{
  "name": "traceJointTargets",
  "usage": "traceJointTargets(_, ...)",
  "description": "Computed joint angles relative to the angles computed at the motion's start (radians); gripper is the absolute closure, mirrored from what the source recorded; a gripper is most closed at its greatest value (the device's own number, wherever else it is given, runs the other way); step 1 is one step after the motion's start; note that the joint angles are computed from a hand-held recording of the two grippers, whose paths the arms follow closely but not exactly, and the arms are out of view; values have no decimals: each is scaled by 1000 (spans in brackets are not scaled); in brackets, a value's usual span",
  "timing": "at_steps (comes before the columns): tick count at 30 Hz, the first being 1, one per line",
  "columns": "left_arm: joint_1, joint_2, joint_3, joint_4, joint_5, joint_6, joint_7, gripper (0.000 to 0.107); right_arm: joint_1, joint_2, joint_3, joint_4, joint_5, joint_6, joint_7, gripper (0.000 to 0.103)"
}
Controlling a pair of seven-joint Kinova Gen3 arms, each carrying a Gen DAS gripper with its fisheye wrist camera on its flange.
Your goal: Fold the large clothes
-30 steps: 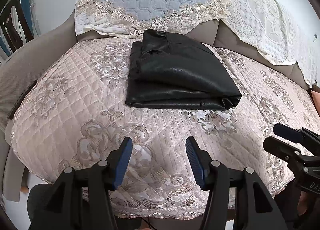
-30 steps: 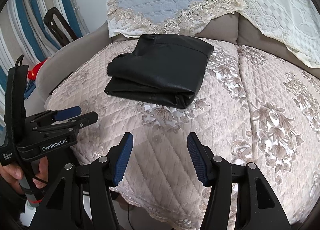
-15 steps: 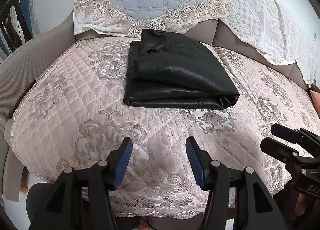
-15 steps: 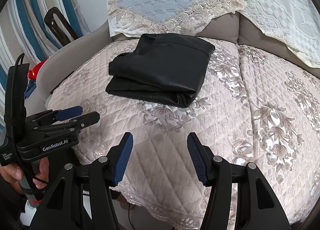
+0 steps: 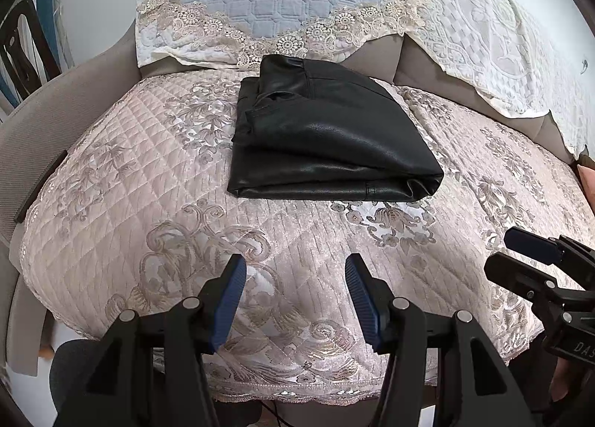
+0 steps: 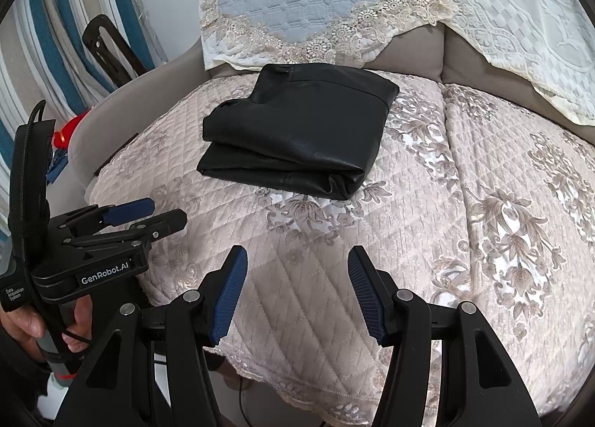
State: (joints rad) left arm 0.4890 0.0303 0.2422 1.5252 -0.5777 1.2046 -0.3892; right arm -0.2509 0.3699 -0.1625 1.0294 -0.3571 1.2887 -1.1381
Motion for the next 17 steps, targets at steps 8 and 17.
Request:
traceJointTargets(8, 6, 6, 2, -3, -14, 13, 9, 50, 0, 0, 1, -1, 0, 1, 1, 46)
traceJointTargets(17, 16, 9, 0, -3, -38, 17, 28, 50, 1, 5, 2, -19, 2, 14, -7, 46)
